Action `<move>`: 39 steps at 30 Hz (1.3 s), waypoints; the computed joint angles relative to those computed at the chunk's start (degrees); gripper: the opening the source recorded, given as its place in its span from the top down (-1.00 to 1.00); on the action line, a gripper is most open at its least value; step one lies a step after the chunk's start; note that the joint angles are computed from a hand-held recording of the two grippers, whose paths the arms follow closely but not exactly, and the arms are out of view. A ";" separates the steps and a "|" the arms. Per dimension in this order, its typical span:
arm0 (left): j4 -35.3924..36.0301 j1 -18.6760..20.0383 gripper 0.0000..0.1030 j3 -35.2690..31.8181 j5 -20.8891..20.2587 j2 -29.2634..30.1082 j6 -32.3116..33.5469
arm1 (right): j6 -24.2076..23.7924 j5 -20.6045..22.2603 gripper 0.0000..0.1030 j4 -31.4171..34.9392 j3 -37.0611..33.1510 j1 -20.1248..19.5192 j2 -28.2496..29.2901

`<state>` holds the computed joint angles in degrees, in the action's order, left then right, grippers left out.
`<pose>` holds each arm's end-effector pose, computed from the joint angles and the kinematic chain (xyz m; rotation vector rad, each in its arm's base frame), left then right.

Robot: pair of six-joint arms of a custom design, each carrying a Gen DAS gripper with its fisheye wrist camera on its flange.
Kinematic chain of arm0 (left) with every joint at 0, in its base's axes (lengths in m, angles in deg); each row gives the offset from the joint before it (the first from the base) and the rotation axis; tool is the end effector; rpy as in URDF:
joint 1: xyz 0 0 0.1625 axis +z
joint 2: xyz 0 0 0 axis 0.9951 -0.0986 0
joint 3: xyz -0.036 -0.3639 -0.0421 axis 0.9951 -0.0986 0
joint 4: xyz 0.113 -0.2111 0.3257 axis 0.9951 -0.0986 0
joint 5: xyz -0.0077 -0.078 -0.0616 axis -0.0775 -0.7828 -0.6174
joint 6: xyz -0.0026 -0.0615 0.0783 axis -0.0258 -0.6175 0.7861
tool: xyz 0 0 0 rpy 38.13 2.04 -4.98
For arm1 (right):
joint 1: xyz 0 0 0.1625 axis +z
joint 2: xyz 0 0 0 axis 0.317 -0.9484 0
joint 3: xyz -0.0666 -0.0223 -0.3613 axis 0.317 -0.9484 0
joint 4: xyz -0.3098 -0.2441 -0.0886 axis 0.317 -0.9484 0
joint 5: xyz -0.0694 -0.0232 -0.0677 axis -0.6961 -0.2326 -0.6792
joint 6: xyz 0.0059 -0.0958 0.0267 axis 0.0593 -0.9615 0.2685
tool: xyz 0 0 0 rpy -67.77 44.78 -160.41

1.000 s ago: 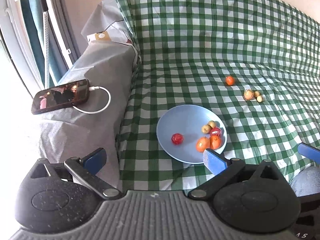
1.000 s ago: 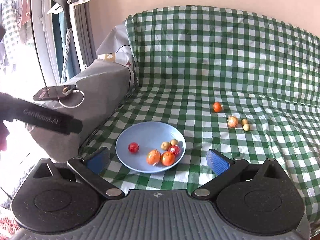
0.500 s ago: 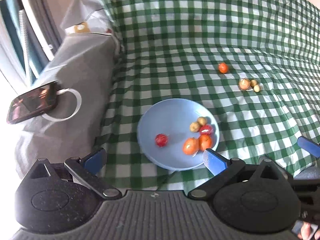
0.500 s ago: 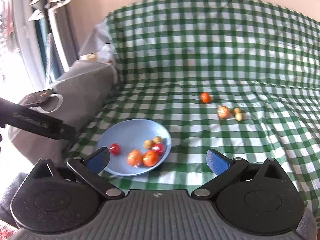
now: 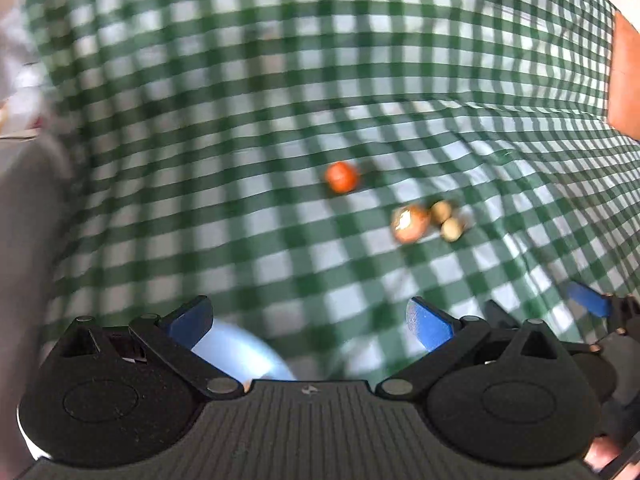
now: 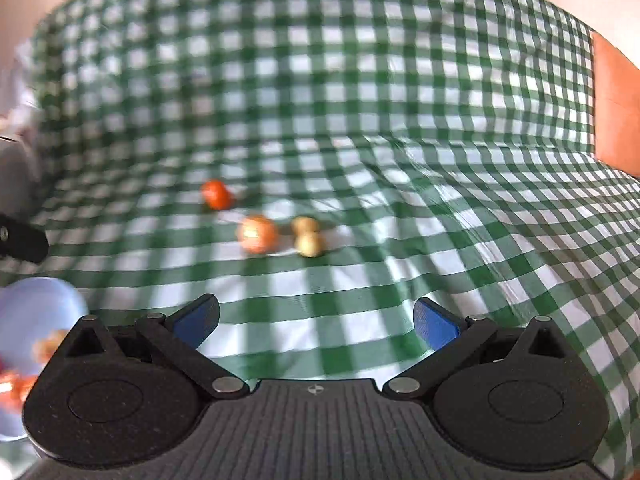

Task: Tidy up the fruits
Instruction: 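Grasp a wrapped orange with the left gripper while the right grasps a yellow fruit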

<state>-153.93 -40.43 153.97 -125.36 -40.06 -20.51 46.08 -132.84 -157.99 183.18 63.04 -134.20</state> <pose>-0.3034 -0.5871 -0.0054 0.4785 2.2599 -0.6649 0.0205 -0.5206 0.1804 0.3560 -2.0991 1.0786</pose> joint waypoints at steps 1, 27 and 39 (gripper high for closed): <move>-0.22 0.92 -0.99 -2.99 -0.73 2.45 1.15 | -0.61 0.66 -0.98 -0.09 -1.91 -0.84 1.31; 16.02 10.92 -0.98 -44.58 -8.91 28.83 9.40 | -5.09 7.25 -0.23 6.06 -26.62 -7.01 16.34; 6.78 9.96 0.20 -40.37 -9.49 27.72 18.01 | -3.51 10.37 0.47 9.40 -26.41 -7.45 15.12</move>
<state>-147.15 -30.47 113.60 -134.85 -12.34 -2.50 42.56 -122.47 -148.60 156.78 55.59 -119.08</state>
